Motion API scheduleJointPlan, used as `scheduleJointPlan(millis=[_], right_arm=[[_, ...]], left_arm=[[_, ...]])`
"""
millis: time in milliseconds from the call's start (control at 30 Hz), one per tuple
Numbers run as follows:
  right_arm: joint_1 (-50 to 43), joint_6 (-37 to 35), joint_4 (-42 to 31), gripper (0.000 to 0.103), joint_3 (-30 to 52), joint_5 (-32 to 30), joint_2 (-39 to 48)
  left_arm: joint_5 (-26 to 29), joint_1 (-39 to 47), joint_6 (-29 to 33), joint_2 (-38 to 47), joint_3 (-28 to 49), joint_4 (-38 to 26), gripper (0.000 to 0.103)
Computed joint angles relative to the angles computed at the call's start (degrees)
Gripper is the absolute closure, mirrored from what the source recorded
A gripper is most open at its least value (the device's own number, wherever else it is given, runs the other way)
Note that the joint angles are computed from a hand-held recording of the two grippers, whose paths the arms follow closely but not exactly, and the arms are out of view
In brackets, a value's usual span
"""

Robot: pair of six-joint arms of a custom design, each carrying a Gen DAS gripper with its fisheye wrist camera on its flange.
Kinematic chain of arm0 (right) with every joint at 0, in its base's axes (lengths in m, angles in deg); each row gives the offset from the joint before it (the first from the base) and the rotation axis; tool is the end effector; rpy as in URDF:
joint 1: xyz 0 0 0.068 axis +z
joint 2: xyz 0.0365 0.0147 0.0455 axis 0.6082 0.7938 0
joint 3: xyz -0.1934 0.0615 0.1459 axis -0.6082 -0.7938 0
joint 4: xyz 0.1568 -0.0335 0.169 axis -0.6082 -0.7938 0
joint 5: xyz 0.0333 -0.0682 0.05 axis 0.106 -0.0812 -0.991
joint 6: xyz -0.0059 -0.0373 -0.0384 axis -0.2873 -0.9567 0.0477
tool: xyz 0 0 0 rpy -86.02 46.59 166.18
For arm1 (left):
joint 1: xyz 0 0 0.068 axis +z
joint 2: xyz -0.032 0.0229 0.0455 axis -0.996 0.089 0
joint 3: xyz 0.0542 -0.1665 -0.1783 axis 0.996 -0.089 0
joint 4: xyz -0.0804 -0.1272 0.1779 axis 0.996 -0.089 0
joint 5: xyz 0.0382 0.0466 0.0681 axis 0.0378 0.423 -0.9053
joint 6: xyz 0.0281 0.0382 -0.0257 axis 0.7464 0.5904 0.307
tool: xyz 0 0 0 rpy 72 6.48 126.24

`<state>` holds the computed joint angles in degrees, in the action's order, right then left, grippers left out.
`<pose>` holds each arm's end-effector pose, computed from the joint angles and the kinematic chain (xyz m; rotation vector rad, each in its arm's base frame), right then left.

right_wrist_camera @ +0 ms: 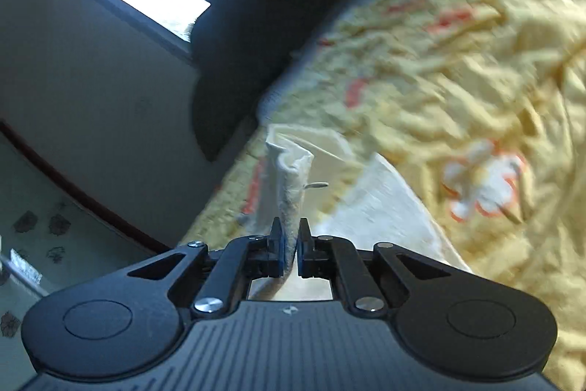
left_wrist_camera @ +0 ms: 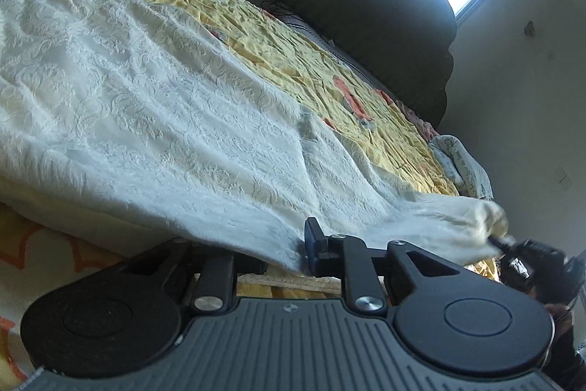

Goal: Fold towel

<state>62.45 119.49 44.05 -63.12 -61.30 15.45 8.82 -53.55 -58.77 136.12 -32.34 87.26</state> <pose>0.1531 0.0660 0.1472 0.8891 1.9612 0.8671 0.2134 0.0968 0.1267 -0.1496 2.2050 -0.8041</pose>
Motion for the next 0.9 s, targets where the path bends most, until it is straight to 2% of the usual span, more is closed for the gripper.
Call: scheduleJointPlan(millis=[133, 267, 367, 400, 433, 467, 500, 533, 633, 700, 800, 900], right_arm=[[2.6, 3.38, 8.33, 0.096, -5.63, 3.27, 1.83], [0.59, 5.65, 2.56, 0.094, -4.86, 1.2, -0.39], [4.53, 7.94, -8.95, 0.092, -4.4, 5.98, -10.78], [7.26, 9.12, -16.41, 0.089, -3.65, 9.19, -16.61], [9.46, 10.11, -20.52, 0.078, -3.15, 11.27, -19.64], [11.9, 11.35, -24.14, 0.057, -2.57, 13.24, -22.28], [13.88, 12.43, -26.48, 0.044, -2.22, 14.69, -23.66], [16.32, 13.13, -28.33, 0.03, -2.31, 16.84, -25.61], [15.93, 13.28, -26.49, 0.032, -3.29, 15.7, -25.28], [12.13, 12.06, -20.11, 0.03, -3.99, 11.73, -21.71], [7.88, 9.16, -7.3, 0.03, -3.68, 7.3, -10.19], [7.13, 7.21, -3.85, 0.03, 0.47, 6.03, -0.98]], left_arm=[[0.17, 0.04, 0.52, 0.15, -0.61, 1.2, 0.073], [0.95, 0.74, 1.25, 0.05, -0.44, -0.11, 0.073], [0.51, 1.31, 1.54, -0.74, 1.5, -5.07, 0.073], [0.24, 1.98, 0.95, -1.92, 2.37, -8.07, 0.072], [0.07, 2.89, 0.32, -3.56, 2.79, -10.5, 0.066], [0.39, 4.25, 0.23, -5.42, 3.01, -12.83, 0.06], [0.96, 5.92, 0.67, -7.17, 3.18, -15.06, 0.05], [1.6, 7.69, 1.3, -8.65, 3.46, -17.34, 0.044], [3.31, 12.54, 3.32, -8.21, 6.53, -24.61, 0.041], [3.25, 14.86, 1.87, -5.43, 9.17, -28.22, 0.041], [3.64, 18.7, -3.09, -1.06, 12.13, -30.17, 0.041], [3.35, 21.87, -6.44, 0.52, 13.24, -30.25, 0.04]])
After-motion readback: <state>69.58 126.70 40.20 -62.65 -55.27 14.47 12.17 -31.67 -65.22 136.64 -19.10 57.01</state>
